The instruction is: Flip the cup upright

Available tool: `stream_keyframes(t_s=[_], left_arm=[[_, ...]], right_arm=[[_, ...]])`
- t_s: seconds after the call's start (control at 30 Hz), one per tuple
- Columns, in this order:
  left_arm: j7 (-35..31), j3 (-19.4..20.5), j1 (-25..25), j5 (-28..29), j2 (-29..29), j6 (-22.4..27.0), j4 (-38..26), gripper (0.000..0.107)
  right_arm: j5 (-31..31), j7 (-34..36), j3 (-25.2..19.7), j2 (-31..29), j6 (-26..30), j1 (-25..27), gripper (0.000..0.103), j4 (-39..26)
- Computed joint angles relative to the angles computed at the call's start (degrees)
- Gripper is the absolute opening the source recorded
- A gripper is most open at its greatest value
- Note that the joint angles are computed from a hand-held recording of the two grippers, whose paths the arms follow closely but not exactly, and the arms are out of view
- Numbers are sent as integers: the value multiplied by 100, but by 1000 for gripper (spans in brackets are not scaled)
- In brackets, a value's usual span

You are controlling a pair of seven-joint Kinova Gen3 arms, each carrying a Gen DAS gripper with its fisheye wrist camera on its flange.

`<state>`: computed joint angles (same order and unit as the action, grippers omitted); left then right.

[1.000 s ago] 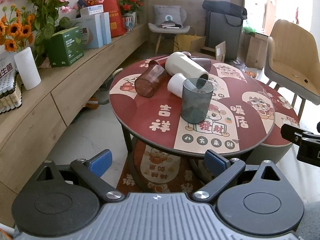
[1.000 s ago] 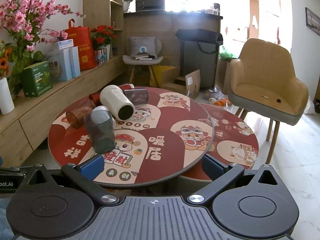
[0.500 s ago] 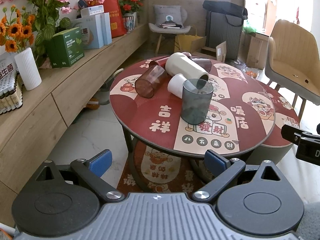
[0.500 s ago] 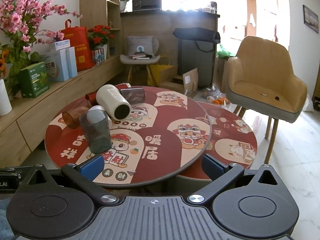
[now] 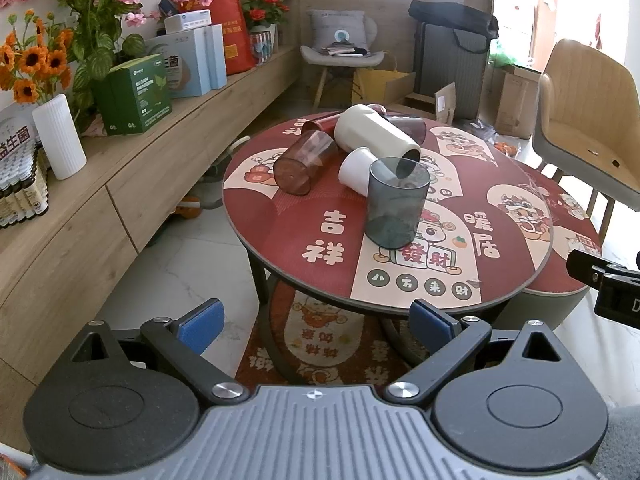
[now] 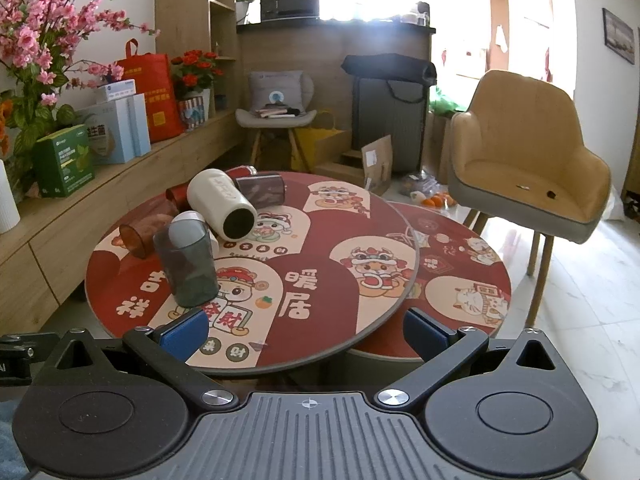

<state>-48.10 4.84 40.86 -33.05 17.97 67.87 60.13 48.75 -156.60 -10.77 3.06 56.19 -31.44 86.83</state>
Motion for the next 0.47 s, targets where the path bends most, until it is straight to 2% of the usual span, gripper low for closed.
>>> stream_keyframes(t_s=[0.47], left_arm=[[89, -21, 18, -36, 19, 93, -62, 102]], right_arm=[[87, -47, -11, -60, -45, 87, 103, 121]])
